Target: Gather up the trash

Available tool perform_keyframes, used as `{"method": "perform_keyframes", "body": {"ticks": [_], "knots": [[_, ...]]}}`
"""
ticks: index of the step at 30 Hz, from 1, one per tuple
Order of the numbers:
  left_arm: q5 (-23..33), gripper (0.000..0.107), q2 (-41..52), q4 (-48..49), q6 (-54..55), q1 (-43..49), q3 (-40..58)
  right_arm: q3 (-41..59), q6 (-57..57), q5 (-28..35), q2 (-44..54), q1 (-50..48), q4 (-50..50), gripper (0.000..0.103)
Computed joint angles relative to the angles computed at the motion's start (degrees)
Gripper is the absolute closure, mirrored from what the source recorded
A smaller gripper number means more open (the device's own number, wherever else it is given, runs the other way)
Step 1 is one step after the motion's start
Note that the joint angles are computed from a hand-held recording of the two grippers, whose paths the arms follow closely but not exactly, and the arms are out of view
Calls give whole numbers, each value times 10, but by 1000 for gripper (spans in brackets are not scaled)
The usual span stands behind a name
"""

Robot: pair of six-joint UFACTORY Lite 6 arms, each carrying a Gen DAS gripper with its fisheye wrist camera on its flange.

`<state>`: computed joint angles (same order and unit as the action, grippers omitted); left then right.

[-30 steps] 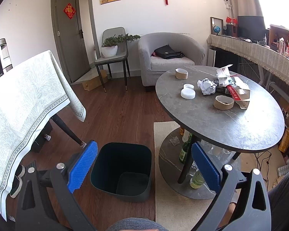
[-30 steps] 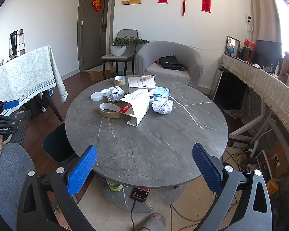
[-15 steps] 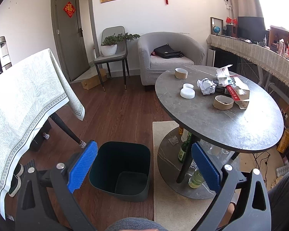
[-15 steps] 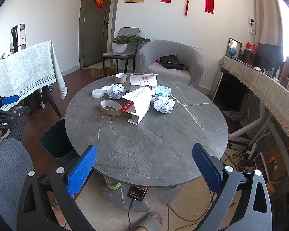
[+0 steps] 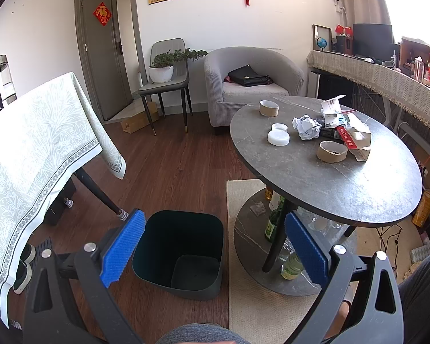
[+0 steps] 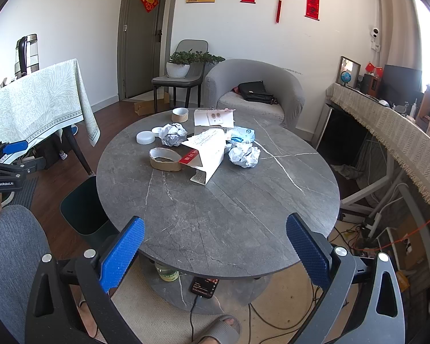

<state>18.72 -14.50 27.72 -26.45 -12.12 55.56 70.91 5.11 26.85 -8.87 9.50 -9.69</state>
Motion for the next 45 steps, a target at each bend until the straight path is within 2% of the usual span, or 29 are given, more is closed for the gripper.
{"method": "perform_keyframes", "body": {"ticks": [31,35,40,45], "knots": [[5,7,3,5,-3,-3,5,-2,-11,3,0,-3,11,3],[0,7,-9,-28,46,-10,10,2,9,11,5,-7,-17,3],[-4,7,3,-39,79,-32,43,27,-88,1,3,-44,144,3],[-12,7,62,-123,163,-42,110,87,-43,15,52,-11,92,3]]}}
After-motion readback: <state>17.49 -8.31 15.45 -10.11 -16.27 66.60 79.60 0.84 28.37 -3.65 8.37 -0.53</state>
